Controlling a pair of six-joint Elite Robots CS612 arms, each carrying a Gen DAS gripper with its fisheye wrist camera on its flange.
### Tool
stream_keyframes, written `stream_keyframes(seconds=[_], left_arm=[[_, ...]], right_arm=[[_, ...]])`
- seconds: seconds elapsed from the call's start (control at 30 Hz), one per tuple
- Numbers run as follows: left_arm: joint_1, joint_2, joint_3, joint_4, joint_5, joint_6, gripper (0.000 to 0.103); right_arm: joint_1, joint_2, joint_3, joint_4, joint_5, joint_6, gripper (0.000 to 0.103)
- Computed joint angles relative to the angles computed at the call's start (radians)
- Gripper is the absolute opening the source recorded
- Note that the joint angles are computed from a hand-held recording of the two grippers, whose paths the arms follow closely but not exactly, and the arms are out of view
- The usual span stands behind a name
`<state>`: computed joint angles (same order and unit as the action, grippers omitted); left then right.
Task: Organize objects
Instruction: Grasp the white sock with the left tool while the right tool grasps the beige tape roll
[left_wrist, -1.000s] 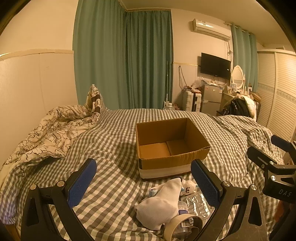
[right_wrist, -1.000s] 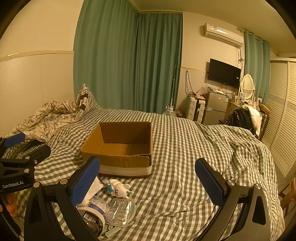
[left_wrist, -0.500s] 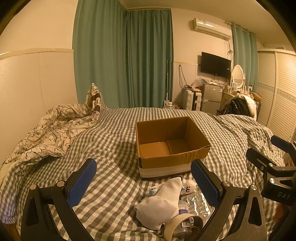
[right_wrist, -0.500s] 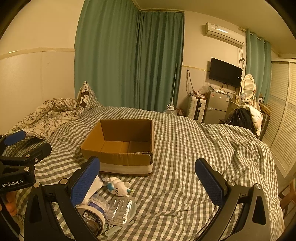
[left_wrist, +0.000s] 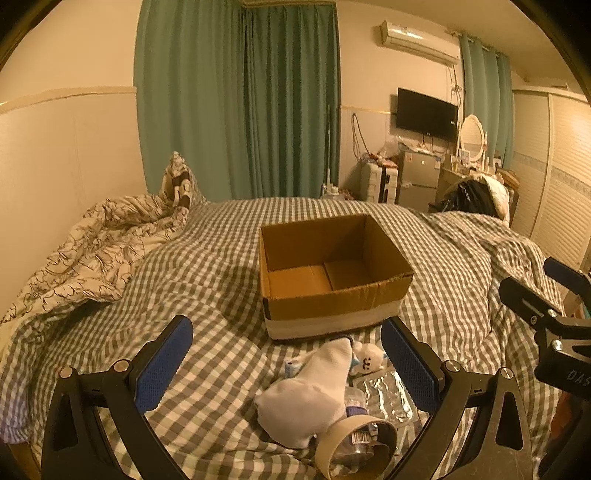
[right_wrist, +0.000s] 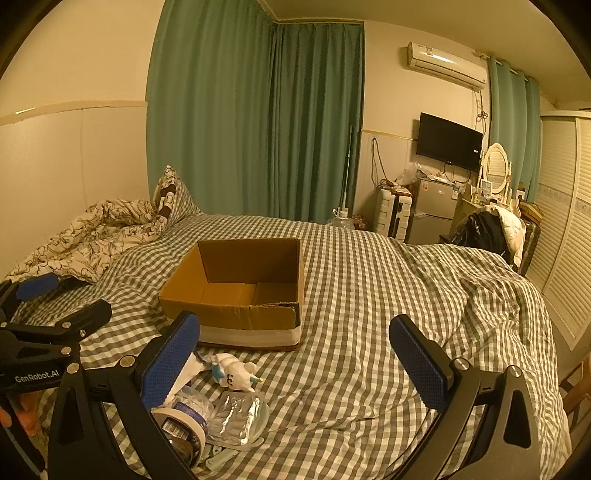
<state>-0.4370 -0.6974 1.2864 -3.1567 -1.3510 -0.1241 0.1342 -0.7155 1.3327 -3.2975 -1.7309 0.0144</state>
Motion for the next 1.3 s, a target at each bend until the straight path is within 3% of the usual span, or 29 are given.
stream_keyframes(seconds=[0.5, 0.63, 0.73, 0.83, 1.0, 1.13, 1.23, 1.3], left_arm=[[-0.003, 0.072, -0.075, 0.185, 0.038, 0.022, 0.103], [0.003, 0.097, -0.107, 0.267, 0.000, 0.036, 0.100], [0.011, 0.113, -0.125, 0.322, -0.055, 0.050, 0.091], [0.021, 0.116, -0.128, 0.329, -0.113, 0.037, 0.087], [0.026, 0.110, -0.120, 0.331, -0.152, 0.041, 0.072], [0.032, 0.102, -0.119, 0.325, -0.177, 0.035, 0.068], [0.034, 0.092, -0.111, 0.290, -0.169, 0.031, 0.066], [0.036, 0.086, -0.108, 0.264, -0.159, 0.027, 0.066]], right_arm=[[-0.014, 0.021, -0.016, 0.109, 0.001, 0.014, 0.103], [-0.017, 0.032, -0.025, 0.143, 0.006, 0.015, 0.103], [-0.018, 0.038, -0.028, 0.168, 0.012, 0.011, 0.103], [-0.018, 0.042, -0.027, 0.192, 0.025, 0.005, 0.103], [-0.011, 0.050, -0.029, 0.241, 0.071, -0.031, 0.103], [-0.001, 0.054, -0.033, 0.287, 0.127, -0.081, 0.102], [0.009, 0.064, -0.045, 0.323, 0.164, -0.129, 0.098], [0.013, 0.073, -0.056, 0.349, 0.193, -0.147, 0.088]])
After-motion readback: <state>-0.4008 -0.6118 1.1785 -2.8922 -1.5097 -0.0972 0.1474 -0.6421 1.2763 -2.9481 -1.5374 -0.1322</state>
